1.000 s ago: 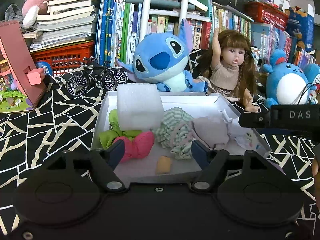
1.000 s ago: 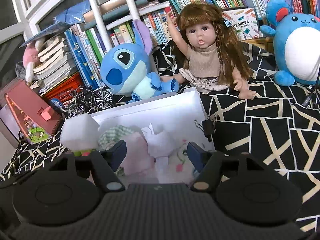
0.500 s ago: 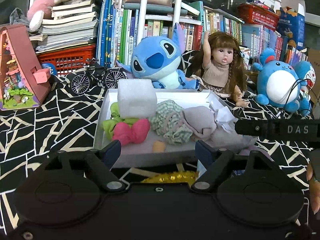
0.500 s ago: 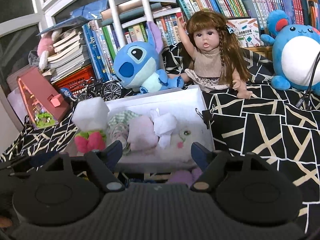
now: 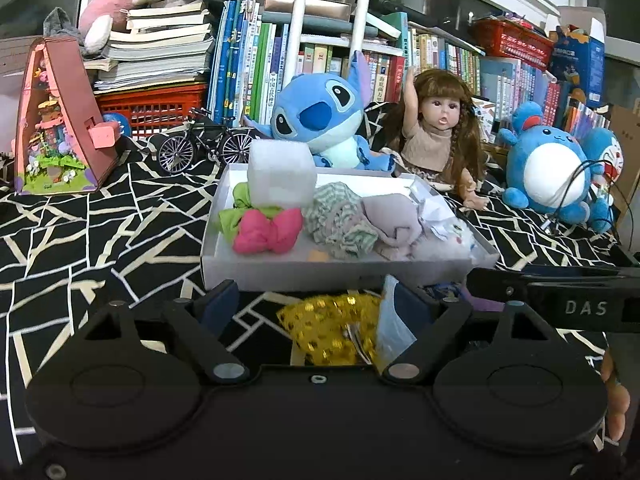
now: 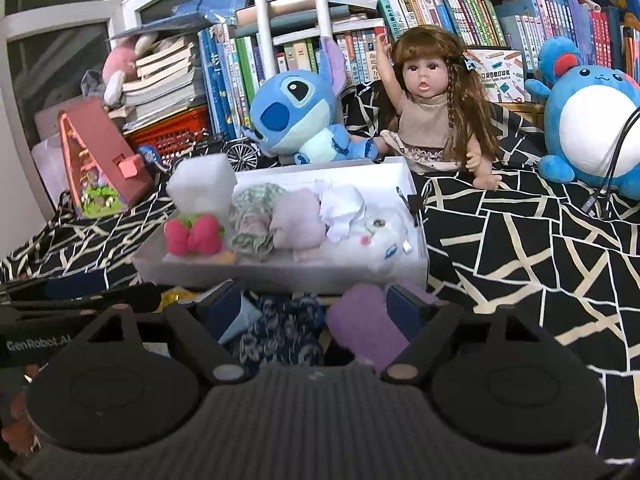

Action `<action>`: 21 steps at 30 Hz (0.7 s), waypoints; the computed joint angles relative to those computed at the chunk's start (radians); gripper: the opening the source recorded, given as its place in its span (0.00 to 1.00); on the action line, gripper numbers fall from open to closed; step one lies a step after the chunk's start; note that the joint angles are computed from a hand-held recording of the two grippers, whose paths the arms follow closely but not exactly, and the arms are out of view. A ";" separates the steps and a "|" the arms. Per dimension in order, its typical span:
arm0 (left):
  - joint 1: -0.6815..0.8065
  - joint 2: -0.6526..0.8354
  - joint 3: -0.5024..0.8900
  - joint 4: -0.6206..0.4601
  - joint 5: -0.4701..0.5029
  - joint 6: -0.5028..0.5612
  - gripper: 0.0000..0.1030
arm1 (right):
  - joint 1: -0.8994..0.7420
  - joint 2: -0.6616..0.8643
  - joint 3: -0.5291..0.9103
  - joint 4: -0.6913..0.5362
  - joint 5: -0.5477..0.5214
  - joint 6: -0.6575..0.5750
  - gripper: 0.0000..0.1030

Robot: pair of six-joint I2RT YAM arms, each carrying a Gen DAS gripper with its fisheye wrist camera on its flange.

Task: Organize soft objects
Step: 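Withdraw both tools from the box toward the remaining pile, then move the left tool toward the gold sequin bow while the right tool approaches the blue floral pouch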

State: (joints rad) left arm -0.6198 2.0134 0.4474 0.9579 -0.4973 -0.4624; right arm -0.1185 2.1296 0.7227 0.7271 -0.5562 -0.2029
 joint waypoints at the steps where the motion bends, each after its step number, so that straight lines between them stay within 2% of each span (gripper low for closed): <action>1: -0.012 0.005 -0.011 0.014 -0.009 -0.003 0.83 | -0.003 0.002 -0.012 0.013 -0.003 -0.007 0.85; 9: -0.085 0.052 -0.070 0.092 -0.068 -0.050 0.84 | -0.019 0.023 -0.106 0.139 -0.007 -0.084 0.89; 21: -0.125 0.114 -0.079 0.120 -0.069 -0.066 0.84 | -0.008 0.058 -0.148 0.211 0.008 -0.159 0.89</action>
